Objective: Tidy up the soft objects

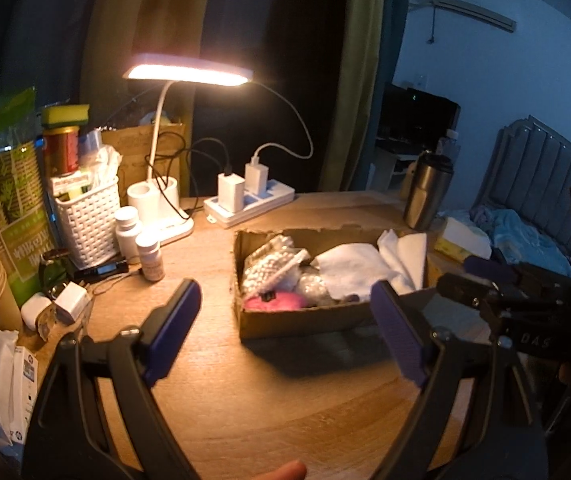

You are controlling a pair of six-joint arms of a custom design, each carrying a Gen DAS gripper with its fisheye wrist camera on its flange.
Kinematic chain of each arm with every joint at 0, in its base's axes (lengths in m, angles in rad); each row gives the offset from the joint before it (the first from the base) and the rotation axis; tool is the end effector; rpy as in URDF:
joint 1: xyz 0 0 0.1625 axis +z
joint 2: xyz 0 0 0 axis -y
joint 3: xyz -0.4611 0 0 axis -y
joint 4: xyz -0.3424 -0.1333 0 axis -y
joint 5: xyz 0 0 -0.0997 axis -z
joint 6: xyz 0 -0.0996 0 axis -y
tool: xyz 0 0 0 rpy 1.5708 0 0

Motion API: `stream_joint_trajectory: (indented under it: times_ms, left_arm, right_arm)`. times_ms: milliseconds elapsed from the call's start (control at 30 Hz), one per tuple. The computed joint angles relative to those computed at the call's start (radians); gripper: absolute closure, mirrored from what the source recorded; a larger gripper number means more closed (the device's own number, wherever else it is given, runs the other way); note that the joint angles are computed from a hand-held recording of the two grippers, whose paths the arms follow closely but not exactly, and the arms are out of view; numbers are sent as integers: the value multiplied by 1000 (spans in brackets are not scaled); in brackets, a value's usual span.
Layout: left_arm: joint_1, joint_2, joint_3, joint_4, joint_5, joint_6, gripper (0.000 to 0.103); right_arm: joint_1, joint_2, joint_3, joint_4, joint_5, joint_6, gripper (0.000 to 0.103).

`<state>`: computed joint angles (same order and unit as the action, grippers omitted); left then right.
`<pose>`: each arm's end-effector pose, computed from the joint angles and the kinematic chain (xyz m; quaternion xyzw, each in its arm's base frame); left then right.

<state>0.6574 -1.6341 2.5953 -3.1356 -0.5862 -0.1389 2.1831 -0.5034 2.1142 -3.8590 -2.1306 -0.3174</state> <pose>-0.0897 -0.3424 0.3532 0.1877 0.8322 -0.4532 0.2587 0.3651 -0.3800 0.0395 0.3243 -0.8514 0.3542 0.2108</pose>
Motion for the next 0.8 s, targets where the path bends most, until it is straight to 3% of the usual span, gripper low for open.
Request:
stream_joint_trajectory:
  times_ms: [167, 467, 800]
  left_arm:
    - [-70, -37, 15, 92, 58, -79, 8]
    - [-202, -153, 29, 324, 143, -248, 7]
    - [-393, -341, -31, 872, 253, -566, 7]
  right_arm:
    - [15, -7, 28, -55, -32, -16, 38]
    - [67, -29, 80, -138, -78, -27, 38]
    - [147, -69, 118, -237, -150, -33, 33]
